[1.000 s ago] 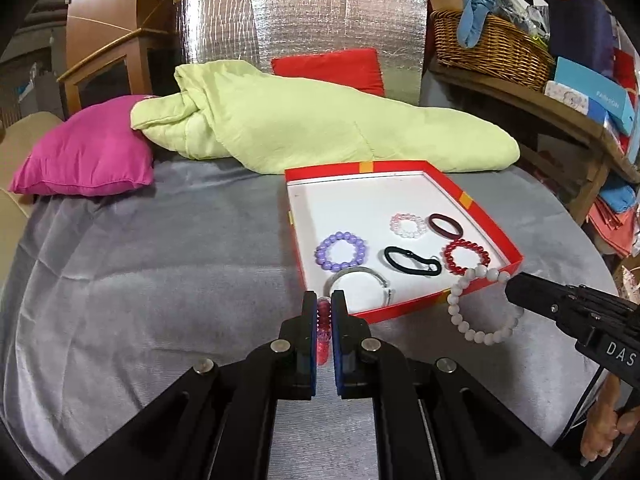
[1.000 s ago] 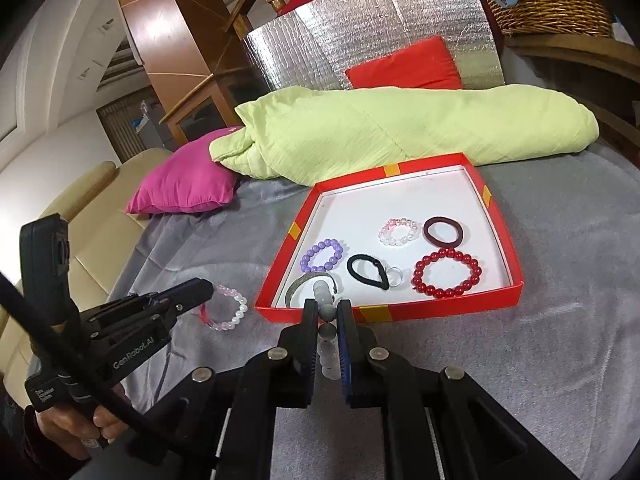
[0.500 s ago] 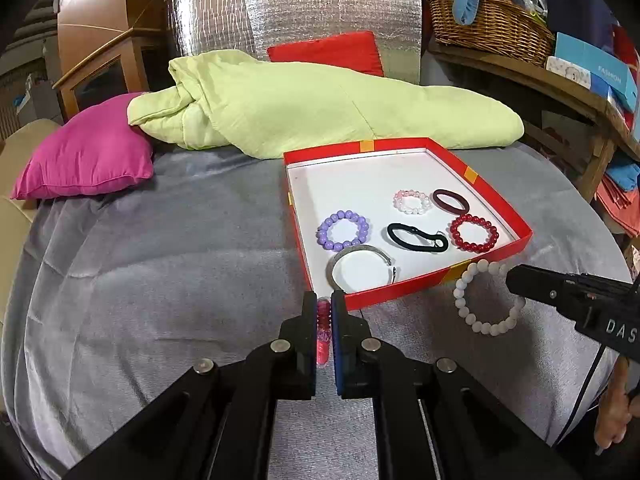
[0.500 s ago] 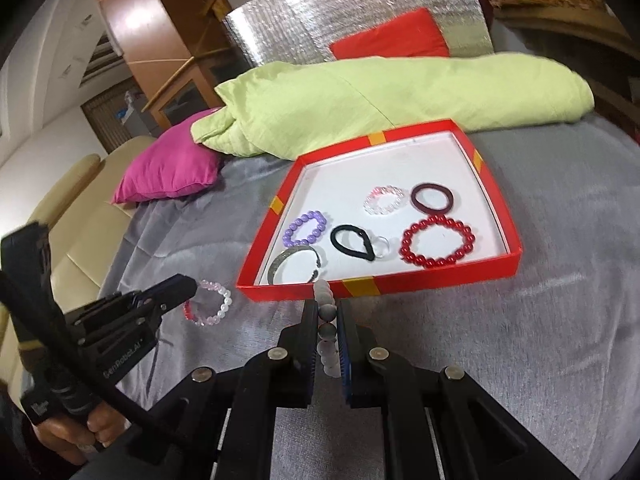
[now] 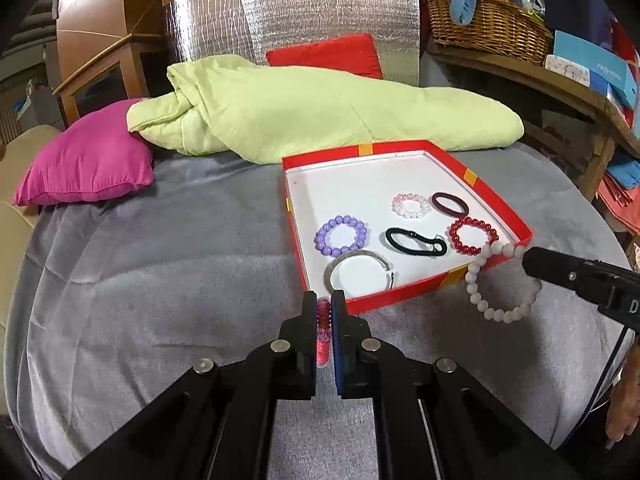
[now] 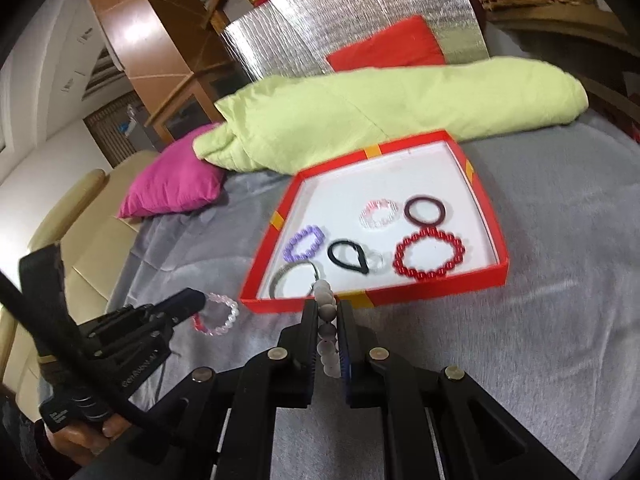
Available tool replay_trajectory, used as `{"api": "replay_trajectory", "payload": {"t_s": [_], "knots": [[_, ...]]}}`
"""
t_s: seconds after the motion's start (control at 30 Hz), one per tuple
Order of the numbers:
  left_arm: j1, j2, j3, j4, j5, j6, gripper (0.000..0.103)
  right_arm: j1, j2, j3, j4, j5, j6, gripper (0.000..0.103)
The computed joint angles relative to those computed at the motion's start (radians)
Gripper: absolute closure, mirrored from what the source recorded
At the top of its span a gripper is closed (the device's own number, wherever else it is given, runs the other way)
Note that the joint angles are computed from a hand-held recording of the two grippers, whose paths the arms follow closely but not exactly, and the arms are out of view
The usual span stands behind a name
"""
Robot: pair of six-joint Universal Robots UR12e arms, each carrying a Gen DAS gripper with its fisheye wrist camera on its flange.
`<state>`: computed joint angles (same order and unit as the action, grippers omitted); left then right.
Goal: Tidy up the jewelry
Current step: 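Carry both bead bracelets toward the tray with both tools, then lower both bracelets into the tray and open both tools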
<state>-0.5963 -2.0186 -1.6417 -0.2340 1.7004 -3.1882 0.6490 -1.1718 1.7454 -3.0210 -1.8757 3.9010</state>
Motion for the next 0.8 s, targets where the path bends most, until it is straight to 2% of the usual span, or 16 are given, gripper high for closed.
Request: {"api": "replay_trajectory", "payload": {"t_s": [0.17,0.37,0.6,0.8], "knots": [[-0.003,-0.002,0.0,0.034,0.007,0.007,0.096,0.005,0.0,0.0,-0.048,-0.026,-0.026,0.092],[-0.007,-0.007,0.005,0.075,0.007,0.006,0.096,0.01,0.003,-0.005,-0.061,-0.047,-0.041,0.092],[-0.02,-0.021,0.022,0.121,0.018,0.013,0.096,0.02,0.012,-0.03,-0.078,-0.135,-0.111,0.092],[-0.031,-0.043,0.052,0.134,0.018,0.022,0.096,0.008,0.026,-0.053,-0.109,-0.148,-0.156,0.092]]}}
